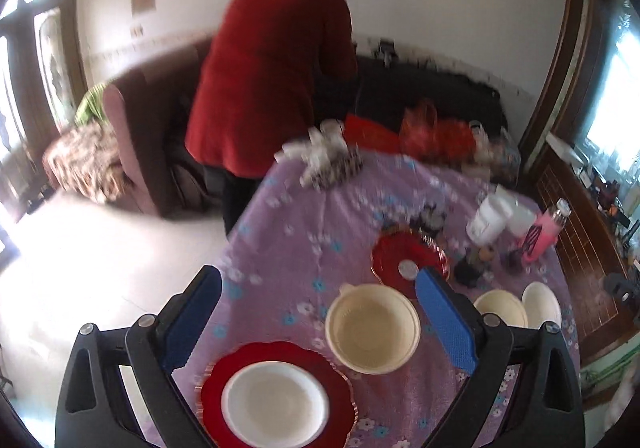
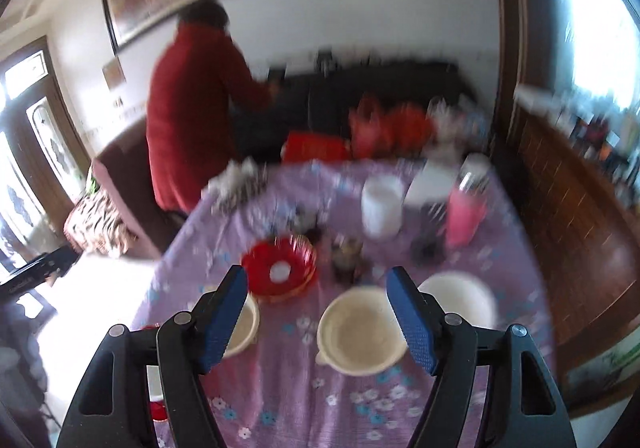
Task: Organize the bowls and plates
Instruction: 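Move both grippers to the small red plate with a sticker, then grasp the small red plate rim with both grippers and lift it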
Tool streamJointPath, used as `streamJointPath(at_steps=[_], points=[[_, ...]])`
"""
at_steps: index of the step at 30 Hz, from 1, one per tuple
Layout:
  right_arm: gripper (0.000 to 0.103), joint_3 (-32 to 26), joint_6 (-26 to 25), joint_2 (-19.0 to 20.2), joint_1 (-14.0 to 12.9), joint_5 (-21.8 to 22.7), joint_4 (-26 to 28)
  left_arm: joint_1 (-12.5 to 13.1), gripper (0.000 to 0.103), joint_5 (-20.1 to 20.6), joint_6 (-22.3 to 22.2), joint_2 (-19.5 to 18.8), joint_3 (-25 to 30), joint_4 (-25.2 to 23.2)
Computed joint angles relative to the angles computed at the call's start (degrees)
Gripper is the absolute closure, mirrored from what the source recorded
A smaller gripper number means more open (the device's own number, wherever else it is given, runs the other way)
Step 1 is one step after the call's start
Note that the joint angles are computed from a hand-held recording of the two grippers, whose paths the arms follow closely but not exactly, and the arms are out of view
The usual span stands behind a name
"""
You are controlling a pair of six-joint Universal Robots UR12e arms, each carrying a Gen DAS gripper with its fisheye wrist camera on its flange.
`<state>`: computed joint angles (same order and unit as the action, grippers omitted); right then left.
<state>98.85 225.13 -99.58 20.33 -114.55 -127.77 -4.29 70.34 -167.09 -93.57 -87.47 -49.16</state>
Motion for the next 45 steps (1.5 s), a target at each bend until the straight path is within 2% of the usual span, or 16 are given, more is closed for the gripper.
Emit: streamJointPath(at_steps=[3, 6, 7, 11, 15, 25, 28, 34, 37, 39, 40, 41, 43, 45], points=[[0.029, 3.2, -0.7, 1.4, -3.6, 7.8, -4.4, -2.2, 0.005, 0.8, -0.9, -4.6, 2.0, -3.1], [0.040, 4.7, -0.8, 4.2, -6.2, 15.0, -7.8, -3.6, 0.006, 1.0, -1.2, -7.9, 3.8, -5.5], [0.046, 4.9, -1.1, 5.4, -7.1, 17.3, -8.8, -4.2, 0.008, 0.6, -1.0, -9.5, 4.9, -6.6], [0.053, 4.3, -2.0, 9.6, -8.8, 21.2, -9.7, -6.1, 0.022, 0.5, 0.9, -14.1, 8.6, -10.1], [0.053, 3.1, -0.4, 12.9, -10.1, 22.2, -9.9, -7.5, 0.030, -0.5, -0.2, -18.5, 12.5, -12.9], [0.053, 2.1, 1.6, 16.7, -12.2, 23.7, -10.6, -9.5, 0.030, -0.6, -2.9, -25.4, 19.6, -19.8], [0.053, 1.7, 2.1, 17.3, -12.3, 22.9, -9.5, -9.8, 0.030, -0.9, -3.3, -26.9, 21.4, -22.1], [0.053, 1.6, 3.0, 18.3, -12.7, 24.1, -8.9, -10.9, 0.031, 0.4, -2.6, -29.0, 23.9, -26.0], [0.053, 1.8, 3.6, 18.6, -12.9, 25.3, -9.9, -11.3, 0.030, 0.7, -1.9, -29.3, 24.3, -26.1], [0.058, 2.1, 4.1, 18.8, -12.9, 25.3, -10.8, -11.5, 0.032, 0.9, -1.2, -29.5, 24.7, -26.5], [0.069, 2.2, 4.4, 18.9, -12.8, 25.2, -11.0, -11.6, 0.042, 0.2, -0.5, -29.5, 24.7, -26.8], [0.074, 2.2, 4.6, 18.9, -12.7, 25.0, -11.4, -11.7, 0.044, 0.3, 0.2, -29.4, 24.7, -26.9], [0.074, 2.2, 5.1, 18.9, -12.3, 23.4, -11.7, -12.2, 0.052, 2.5, 1.0, -29.0, 24.2, -25.6], [0.077, 2.4, 5.2, 18.7, -11.9, 21.7, -12.4, -11.9, 0.060, 2.2, 0.4, -28.7, 23.6, -24.6]])
